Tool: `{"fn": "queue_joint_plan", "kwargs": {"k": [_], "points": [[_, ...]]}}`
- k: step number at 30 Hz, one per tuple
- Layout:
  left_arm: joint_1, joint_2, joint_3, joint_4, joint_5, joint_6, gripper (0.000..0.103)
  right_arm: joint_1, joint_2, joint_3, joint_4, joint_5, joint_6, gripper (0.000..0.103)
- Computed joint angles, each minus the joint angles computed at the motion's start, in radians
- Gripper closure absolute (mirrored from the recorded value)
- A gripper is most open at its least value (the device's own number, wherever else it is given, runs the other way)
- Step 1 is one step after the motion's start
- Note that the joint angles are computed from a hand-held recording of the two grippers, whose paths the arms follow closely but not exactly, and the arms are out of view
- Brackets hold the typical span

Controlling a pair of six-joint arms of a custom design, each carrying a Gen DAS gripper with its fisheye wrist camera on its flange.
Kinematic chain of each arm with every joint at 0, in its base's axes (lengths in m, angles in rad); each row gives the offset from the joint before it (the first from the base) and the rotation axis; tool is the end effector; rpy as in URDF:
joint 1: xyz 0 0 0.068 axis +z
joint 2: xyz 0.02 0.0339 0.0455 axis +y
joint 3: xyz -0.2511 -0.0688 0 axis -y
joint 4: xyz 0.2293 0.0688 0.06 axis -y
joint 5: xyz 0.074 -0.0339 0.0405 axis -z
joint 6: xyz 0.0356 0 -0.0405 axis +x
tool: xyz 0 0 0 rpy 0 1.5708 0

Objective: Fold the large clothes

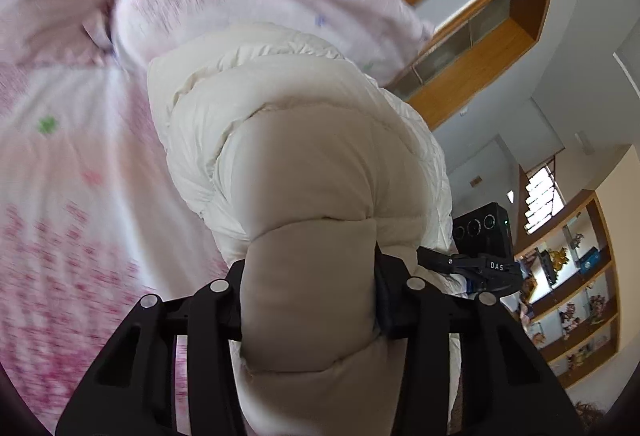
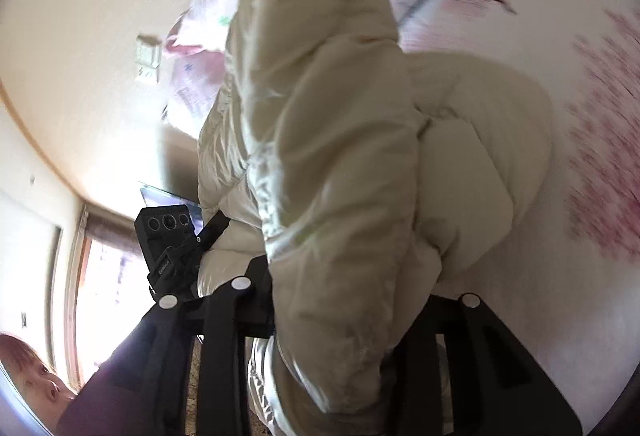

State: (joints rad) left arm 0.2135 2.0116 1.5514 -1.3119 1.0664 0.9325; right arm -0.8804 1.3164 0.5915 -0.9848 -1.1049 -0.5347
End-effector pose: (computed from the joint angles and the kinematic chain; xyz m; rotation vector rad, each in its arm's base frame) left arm 0.3399 0.0418 0.2032 0.7084 2.2904 -1.3180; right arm 0.1237 -0.0998 0.1603 0.4840 2.2090 1.1607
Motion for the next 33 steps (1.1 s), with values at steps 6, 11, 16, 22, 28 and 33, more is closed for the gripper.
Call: {"fn": "queue_joint_plan", "kwargs": {"k": [6, 11, 16, 22, 28, 33], "points": [[0.146, 0.072, 0.183, -0.030, -0.006, -0.008, 0.060, 0.514, -0.102, -0.065, 0.700, 0.124, 0.784, 0.075], [0.210, 0.171, 0.342, -0.003, -0.044, -0.071, 0.061, 0.759, 0.065, -0.039, 1.042, 0.257, 1.026, 0.075], [0.230, 0.285, 0.431, 0.028, -0.123, -0.110, 0.060, 0.853, 0.217, -0.002, 1.164, 0.342, 1.104, 0.074], [0.225, 0.364, 0.469, 0.078, -0.186, -0.152, 0.051, 0.946, 0.384, 0.078, 1.200, 0.451, 1.220, 0.062], [0.217, 0.331, 0.394, 0.173, -0.233, -0.181, 0.037, 1.041, 0.423, 0.131, 1.176, 0.586, 1.301, 0.039], [0.242, 0.076, 0.092, 0.445, -0.285, -0.176, 0.036, 1.167, 0.228, 0.107, 1.045, 0.844, 1.306, 0.034]]}}
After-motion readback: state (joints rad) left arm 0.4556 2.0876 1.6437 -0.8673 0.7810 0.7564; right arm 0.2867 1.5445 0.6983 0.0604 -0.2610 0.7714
